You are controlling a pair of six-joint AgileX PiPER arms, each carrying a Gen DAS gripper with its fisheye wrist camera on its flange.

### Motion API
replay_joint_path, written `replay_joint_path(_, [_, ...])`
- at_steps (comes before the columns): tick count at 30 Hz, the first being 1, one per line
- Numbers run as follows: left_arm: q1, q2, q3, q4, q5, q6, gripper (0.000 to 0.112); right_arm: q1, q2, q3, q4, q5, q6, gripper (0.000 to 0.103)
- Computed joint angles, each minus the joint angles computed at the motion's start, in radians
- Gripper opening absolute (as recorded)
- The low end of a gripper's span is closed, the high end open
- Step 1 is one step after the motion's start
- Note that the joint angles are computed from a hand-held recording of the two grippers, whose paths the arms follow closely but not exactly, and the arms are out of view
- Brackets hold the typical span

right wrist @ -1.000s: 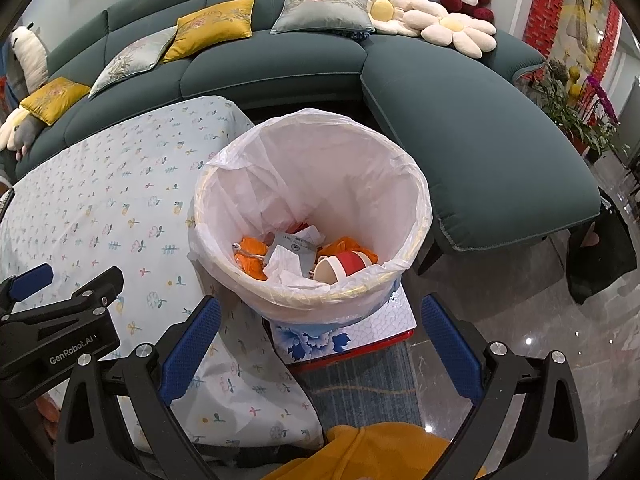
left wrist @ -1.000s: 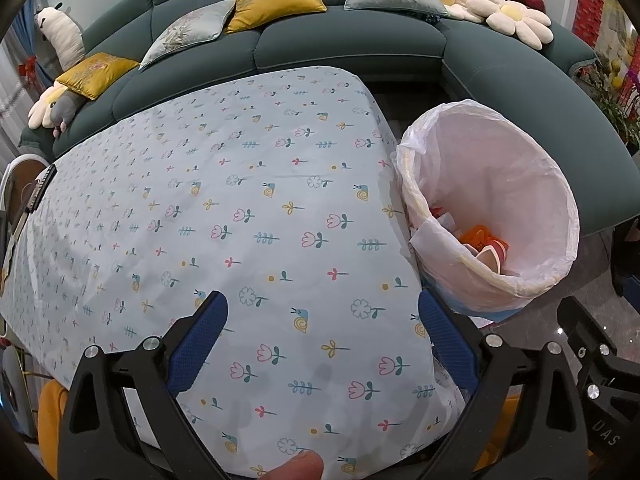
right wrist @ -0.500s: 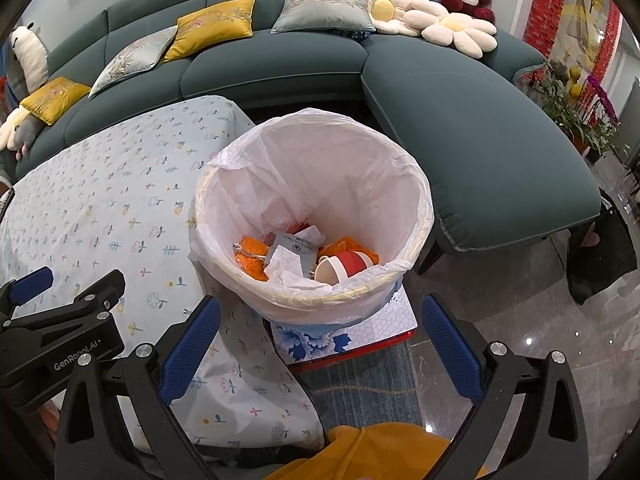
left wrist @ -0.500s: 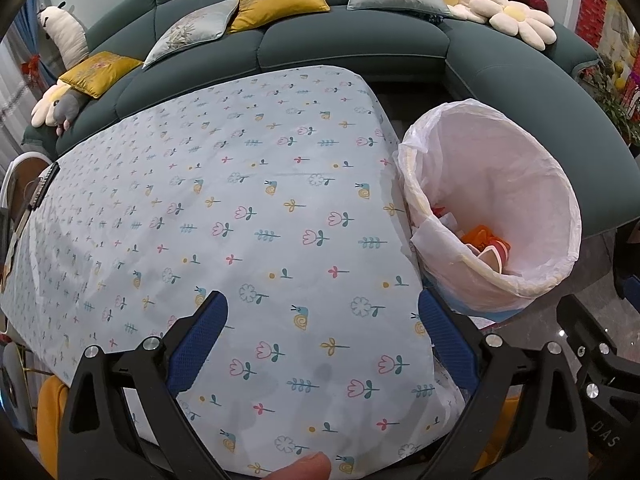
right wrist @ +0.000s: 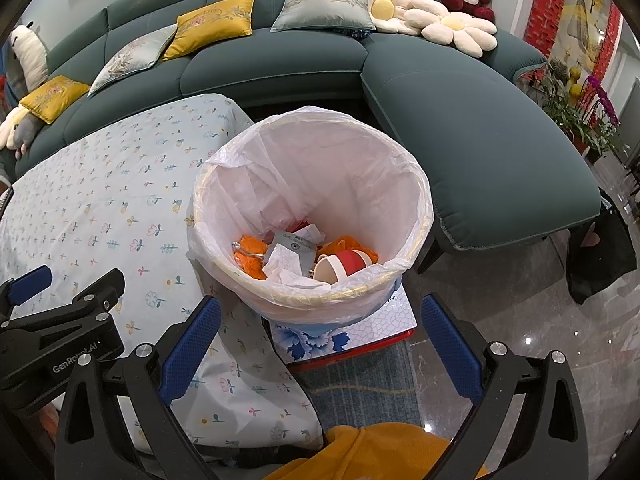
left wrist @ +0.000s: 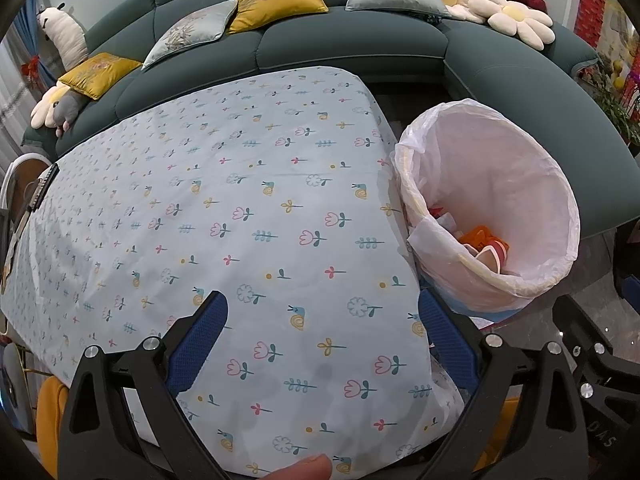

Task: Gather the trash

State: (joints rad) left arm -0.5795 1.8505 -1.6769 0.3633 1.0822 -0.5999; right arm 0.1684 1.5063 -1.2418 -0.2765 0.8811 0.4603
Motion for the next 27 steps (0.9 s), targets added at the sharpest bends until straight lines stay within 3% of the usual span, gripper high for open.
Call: replay_joint_path(27, [-0.007, -0.001, -0.001, 0.009, 0.006, -0.001, 0.092, 0.001, 0.007, -0.001, -0.003, -0.005, -0.001, 0.096])
